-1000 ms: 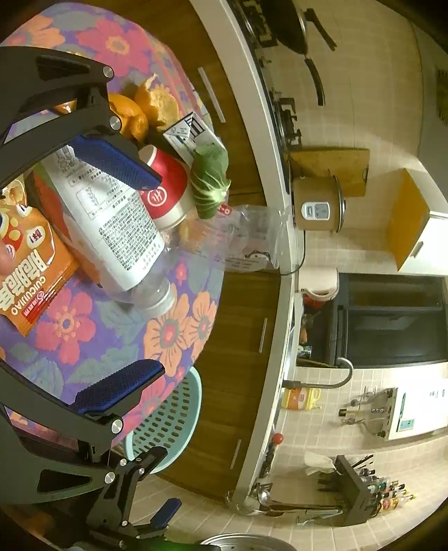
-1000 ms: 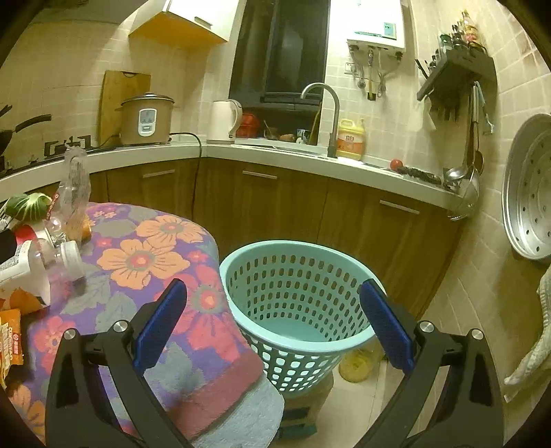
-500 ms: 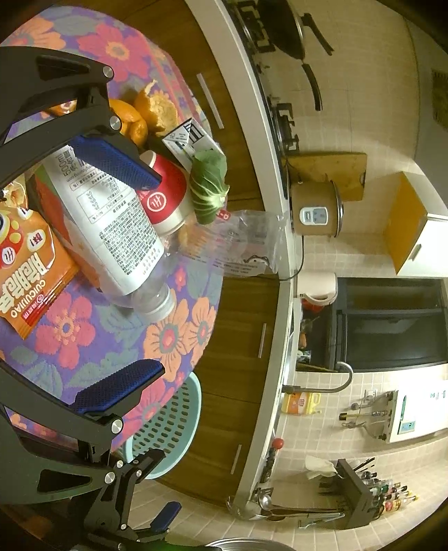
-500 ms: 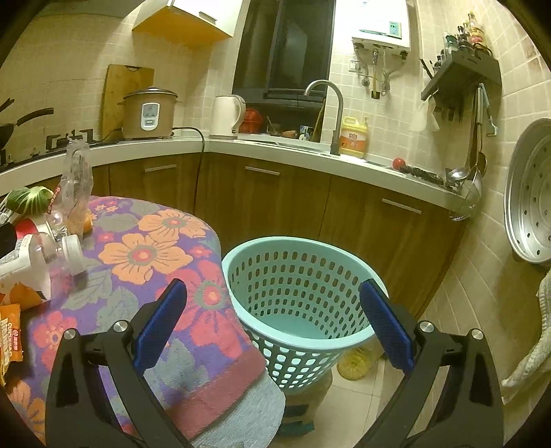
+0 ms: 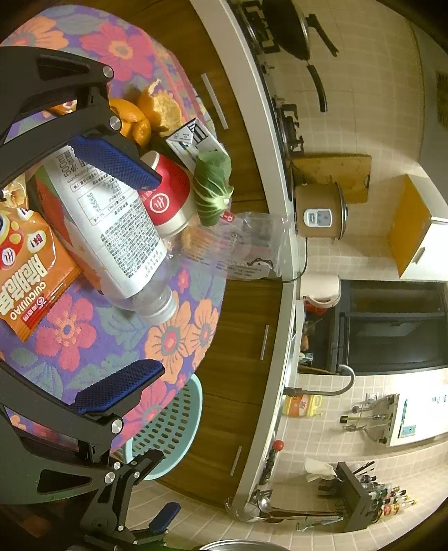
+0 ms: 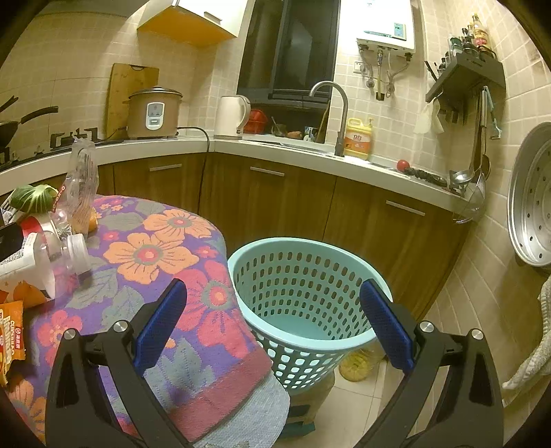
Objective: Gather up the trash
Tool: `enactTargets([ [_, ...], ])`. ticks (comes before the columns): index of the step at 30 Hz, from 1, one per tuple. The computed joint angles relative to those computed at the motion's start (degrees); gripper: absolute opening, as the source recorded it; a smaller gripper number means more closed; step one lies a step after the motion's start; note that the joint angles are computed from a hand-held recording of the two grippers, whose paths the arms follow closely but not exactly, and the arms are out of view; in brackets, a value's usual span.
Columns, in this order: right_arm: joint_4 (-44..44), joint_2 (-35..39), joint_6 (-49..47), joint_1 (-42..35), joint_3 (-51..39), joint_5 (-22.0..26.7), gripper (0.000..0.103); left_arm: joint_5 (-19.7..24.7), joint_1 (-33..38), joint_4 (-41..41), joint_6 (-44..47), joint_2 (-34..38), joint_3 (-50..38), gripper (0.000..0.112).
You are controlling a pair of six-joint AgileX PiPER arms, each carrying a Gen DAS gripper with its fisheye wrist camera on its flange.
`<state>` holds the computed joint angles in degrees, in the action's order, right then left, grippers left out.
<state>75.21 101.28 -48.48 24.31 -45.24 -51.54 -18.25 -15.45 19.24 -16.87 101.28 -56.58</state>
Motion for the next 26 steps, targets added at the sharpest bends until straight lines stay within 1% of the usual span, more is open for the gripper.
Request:
enactTargets([
  [9, 0.4, 0.2, -0.1, -0.7, -0.3, 1.3, 0.096, 0.0, 0.2, 0.6, -0.5, 0.2, -0.2, 0.095],
  [12, 0.4, 0.4, -0.2, -0.6, -0.4, 0.9, 0.096, 0.2, 0.0, -0.8, 0.8, 0.3, -0.3, 0.095],
  [13, 0.4, 0.4, -0.2, -0.7, -0.4, 1.0, 0.096, -0.1, 0.0, -0.2, 0.3, 0.3, -0.1, 0.095],
  [14, 0.5, 0.5, -0.2, -0.6, -0.5, 0.8, 0.096, -0.5, -0.1, -1.6, 1.7, 0.1, 0.3, 0.095],
  [16, 0.5, 0.5, -0.4, -0.6, -0.5, 0.8, 0.096, -1.8, -0.9, -7.8, 8.2, -0.3, 1.5, 0.095],
  [17, 0.6, 0.5, -0.5, -0.6, -0.6, 0.8, 0.096, -2.0, -0.9, -8.0, 8.6, -0.4, 1.6, 0.095],
  [19, 0.4, 0.3, -0.3, -0.6, -0.4, 0.7, 0.096, -1.6, -0.9, -7.5, 8.0, -0.2, 1.2, 0.096],
  [21, 0.4, 0.2, -0.3, -0.4, -0.3, 0.4, 0.096, 0.3, -0.6, -6.5, 6.2, 0.1, 0.1, 0.096],
  [23, 0.3, 0.0, -0.3, -0.3, -0.3, 0.5, 0.096, 0.9, 0.0, -2.6, 1.9, 0.3, -0.4, 0.096],
  [26, 0.1, -0.1, -0.2, -0.2, -0.1, 0.5, 0.096, 0.8, -0.1, -3.4, 2.8, 0.2, -0.3, 0.096],
])
